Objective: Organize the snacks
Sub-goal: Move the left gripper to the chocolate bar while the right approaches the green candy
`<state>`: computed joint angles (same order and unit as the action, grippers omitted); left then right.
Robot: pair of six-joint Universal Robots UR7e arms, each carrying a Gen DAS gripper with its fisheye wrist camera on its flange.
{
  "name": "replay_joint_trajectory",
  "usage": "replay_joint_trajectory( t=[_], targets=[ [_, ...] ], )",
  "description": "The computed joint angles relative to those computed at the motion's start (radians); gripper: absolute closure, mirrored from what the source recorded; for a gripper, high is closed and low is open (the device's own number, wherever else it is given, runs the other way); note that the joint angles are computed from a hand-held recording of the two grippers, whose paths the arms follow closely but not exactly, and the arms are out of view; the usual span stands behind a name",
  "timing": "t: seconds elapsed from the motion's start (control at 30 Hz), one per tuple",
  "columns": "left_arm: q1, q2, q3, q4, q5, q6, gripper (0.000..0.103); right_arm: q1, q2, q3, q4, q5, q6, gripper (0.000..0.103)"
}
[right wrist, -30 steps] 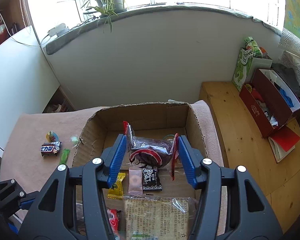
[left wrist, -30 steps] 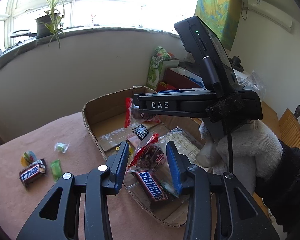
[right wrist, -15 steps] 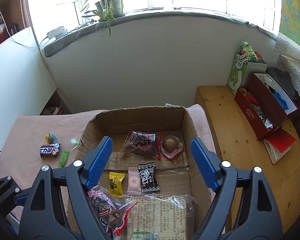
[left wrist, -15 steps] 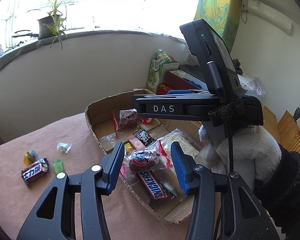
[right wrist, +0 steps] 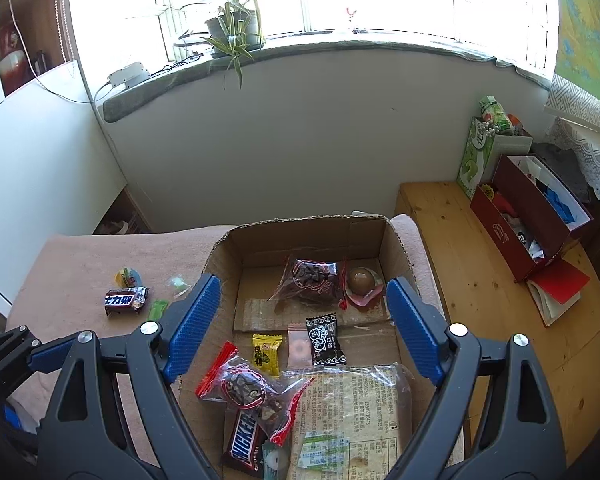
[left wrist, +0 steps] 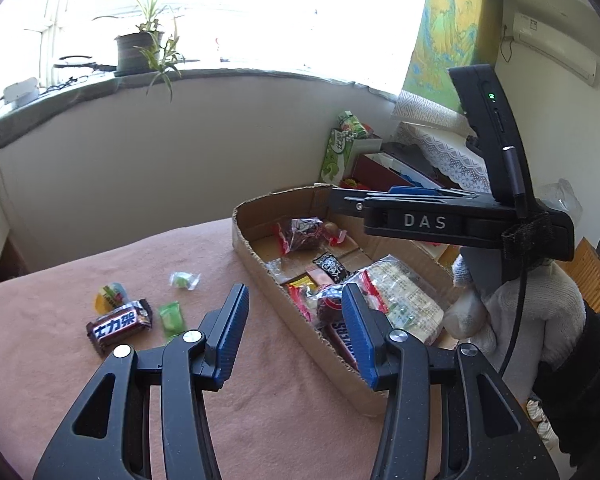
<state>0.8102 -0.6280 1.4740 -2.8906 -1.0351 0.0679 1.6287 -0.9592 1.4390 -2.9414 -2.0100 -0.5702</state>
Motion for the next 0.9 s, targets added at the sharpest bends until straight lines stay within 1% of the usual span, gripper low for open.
replay_joint_trajectory(
  t=[0.23, 0.43, 0.57, 0.7, 0.8, 0.83, 0.9],
  targets=[
    [0.039, -0.068, 0.066, -0.022, 0.039, -0.029, 0.056, 0.025, -0.027, 0.077, -0.046, 0.024, -0.003, 0.016],
    [0.082, -0.127, 0.109, -0.026, 0.085, -0.080, 0.056, 0.055, -0.049, 0.153, -0.079, 0.073, -0.010, 0.016],
    [0.106, -0.155, 0.128, -0.034, 0.118, -0.092, 0.056, 0.080, -0.048, 0.198, -0.089, 0.099, -0.019, 0.016],
    [0.128, -0.172, 0.131, -0.029, 0.128, -0.100, 0.056, 0.095, -0.039, 0.233, -0.075, 0.136, 0.003, 0.016],
    [0.144, -0.171, 0.120, -0.022, 0.115, -0.097, 0.056, 0.099, -0.027, 0.262, -0.057, 0.165, 0.040, 0.016],
    [0.149, -0.165, 0.110, -0.011, 0.109, -0.090, 0.056, 0.101, -0.018, 0.265, -0.053, 0.169, 0.044, 0.016],
    [0.159, -0.155, 0.090, 0.013, 0.099, -0.079, 0.056, 0.108, 0.014, 0.262, -0.060, 0.144, 0.042, 0.016]
  ],
)
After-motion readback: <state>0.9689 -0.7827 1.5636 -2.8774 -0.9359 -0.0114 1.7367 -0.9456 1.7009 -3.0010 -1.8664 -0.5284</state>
